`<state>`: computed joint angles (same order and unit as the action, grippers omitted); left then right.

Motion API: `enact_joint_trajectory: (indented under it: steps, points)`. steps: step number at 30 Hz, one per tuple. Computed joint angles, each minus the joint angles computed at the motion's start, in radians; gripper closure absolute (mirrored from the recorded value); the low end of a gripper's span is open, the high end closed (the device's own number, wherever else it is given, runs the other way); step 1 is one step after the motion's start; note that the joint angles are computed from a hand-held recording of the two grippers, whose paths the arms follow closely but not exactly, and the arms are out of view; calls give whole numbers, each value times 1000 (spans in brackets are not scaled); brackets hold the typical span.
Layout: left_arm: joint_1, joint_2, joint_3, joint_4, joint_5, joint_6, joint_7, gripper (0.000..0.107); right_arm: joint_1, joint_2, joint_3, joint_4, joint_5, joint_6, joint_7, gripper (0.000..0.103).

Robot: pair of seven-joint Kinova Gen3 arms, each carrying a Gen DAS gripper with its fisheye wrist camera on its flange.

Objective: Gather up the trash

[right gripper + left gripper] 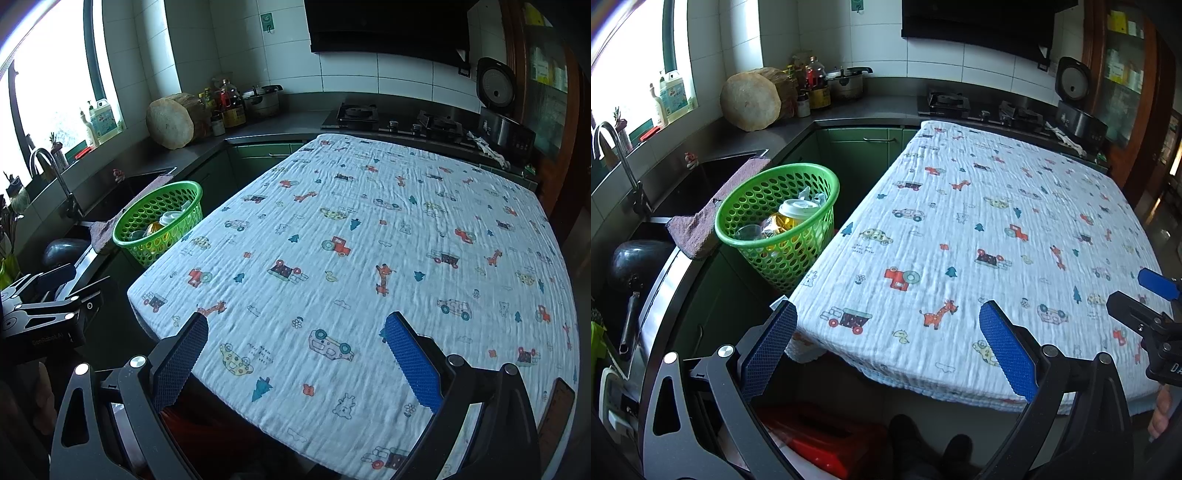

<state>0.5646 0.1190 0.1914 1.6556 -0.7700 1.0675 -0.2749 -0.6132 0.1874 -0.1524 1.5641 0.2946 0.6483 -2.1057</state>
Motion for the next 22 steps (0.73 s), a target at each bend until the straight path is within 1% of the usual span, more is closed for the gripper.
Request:
enact_joint_trajectory:
  steps: [6,11,22]
  points:
    - [2,-4,1,2,-11,-2,6,10,0,0,1,0,0,1,-2,10]
    - [9,0,4,-2,-27,12,23,10,2,0,-1,1,-3,-1,2,10]
    - [6,6,0,5,-11,0,26,10,-4,0,-2,4,-1,0,-7,10]
